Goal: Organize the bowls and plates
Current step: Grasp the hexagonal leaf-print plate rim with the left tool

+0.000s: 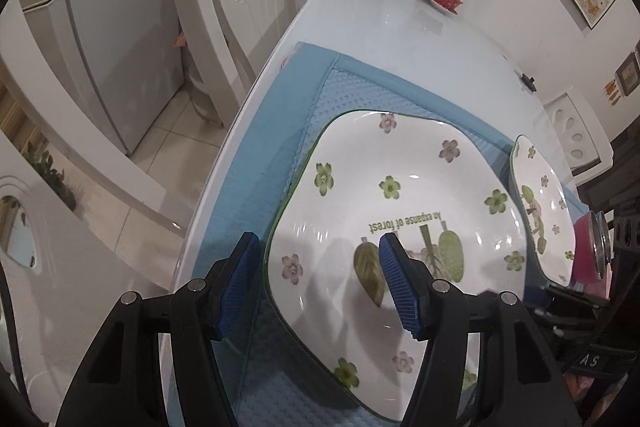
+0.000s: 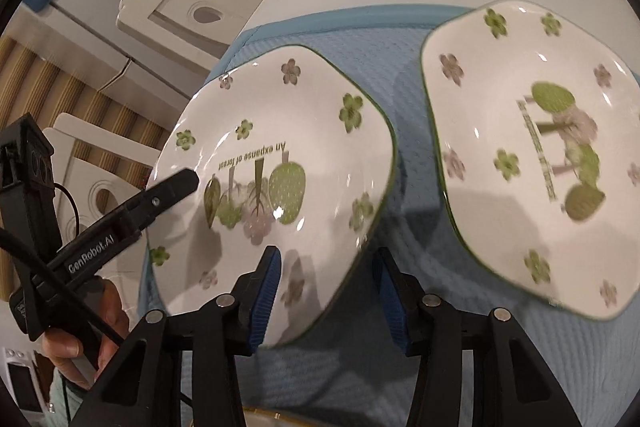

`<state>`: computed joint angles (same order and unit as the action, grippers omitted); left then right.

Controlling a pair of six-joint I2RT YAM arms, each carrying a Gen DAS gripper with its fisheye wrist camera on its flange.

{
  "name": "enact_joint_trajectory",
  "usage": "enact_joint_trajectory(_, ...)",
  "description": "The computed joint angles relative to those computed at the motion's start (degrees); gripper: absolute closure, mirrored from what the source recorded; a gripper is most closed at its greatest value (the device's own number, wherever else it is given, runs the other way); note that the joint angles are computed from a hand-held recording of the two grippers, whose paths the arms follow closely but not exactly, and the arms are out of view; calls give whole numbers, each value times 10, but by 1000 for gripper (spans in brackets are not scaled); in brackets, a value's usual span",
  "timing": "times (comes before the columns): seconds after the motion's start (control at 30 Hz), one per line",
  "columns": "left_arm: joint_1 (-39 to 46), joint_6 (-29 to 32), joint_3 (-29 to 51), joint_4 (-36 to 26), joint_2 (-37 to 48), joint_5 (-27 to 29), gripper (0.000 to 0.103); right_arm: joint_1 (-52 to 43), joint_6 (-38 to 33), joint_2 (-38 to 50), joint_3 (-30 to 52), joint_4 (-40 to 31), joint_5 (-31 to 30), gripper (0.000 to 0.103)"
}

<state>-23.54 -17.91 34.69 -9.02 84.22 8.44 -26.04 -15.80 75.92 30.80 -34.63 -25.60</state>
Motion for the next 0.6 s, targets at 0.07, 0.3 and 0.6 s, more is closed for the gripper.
enact_joint_trajectory(0.07, 0, 5, 0, 5, 2, -2, 43, 10, 5, 4, 2, 15, 4, 63)
enact_joint_trajectory(0.3, 0, 16, 1, 8, 6, -7, 43, 96, 62, -52, -16, 17, 78, 66)
enact_joint_trajectory(0.6, -26, 38, -5, 35, 19, -53, 43, 56, 38, -34, -23, 29, 44, 66)
